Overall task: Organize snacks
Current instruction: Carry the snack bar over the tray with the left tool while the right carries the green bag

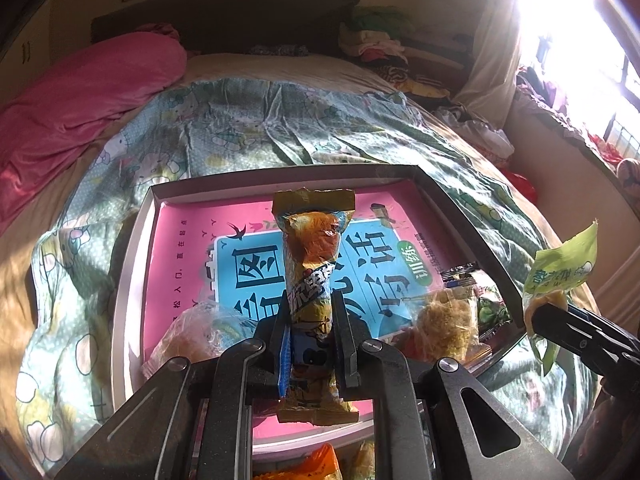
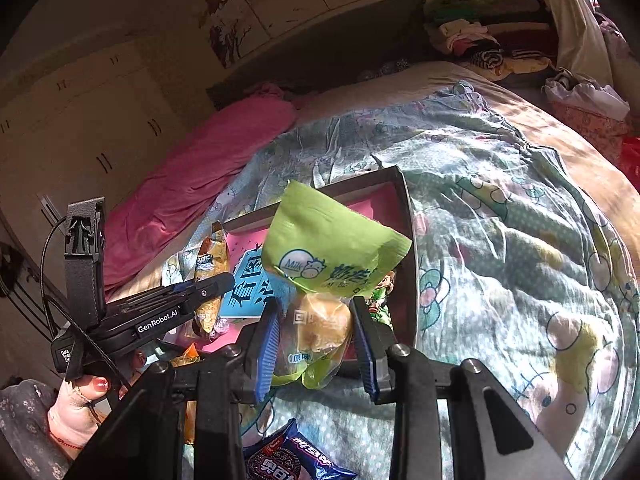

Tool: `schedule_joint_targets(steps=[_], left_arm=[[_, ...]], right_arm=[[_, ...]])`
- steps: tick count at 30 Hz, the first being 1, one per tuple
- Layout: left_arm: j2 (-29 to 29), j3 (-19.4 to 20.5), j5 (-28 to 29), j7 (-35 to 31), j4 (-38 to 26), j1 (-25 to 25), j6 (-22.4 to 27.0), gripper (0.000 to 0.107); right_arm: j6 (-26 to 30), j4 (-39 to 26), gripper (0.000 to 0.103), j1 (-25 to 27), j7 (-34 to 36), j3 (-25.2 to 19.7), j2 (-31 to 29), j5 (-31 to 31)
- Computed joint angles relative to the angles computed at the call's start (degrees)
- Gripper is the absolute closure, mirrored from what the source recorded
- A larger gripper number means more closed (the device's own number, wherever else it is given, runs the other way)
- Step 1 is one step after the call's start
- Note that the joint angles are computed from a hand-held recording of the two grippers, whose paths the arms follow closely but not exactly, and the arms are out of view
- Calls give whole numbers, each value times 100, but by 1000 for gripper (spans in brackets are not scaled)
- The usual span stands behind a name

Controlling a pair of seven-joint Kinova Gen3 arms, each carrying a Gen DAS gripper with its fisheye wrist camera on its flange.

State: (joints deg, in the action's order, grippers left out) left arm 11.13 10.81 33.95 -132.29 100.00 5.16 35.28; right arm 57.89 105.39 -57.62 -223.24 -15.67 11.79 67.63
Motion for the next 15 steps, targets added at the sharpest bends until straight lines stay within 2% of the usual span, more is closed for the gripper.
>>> schedule_joint_targets(steps=[15], left_arm=[[33, 56, -569, 34, 165, 261, -245, 91]], right_arm=[[59, 86, 68, 85, -227, 51, 29, -101]])
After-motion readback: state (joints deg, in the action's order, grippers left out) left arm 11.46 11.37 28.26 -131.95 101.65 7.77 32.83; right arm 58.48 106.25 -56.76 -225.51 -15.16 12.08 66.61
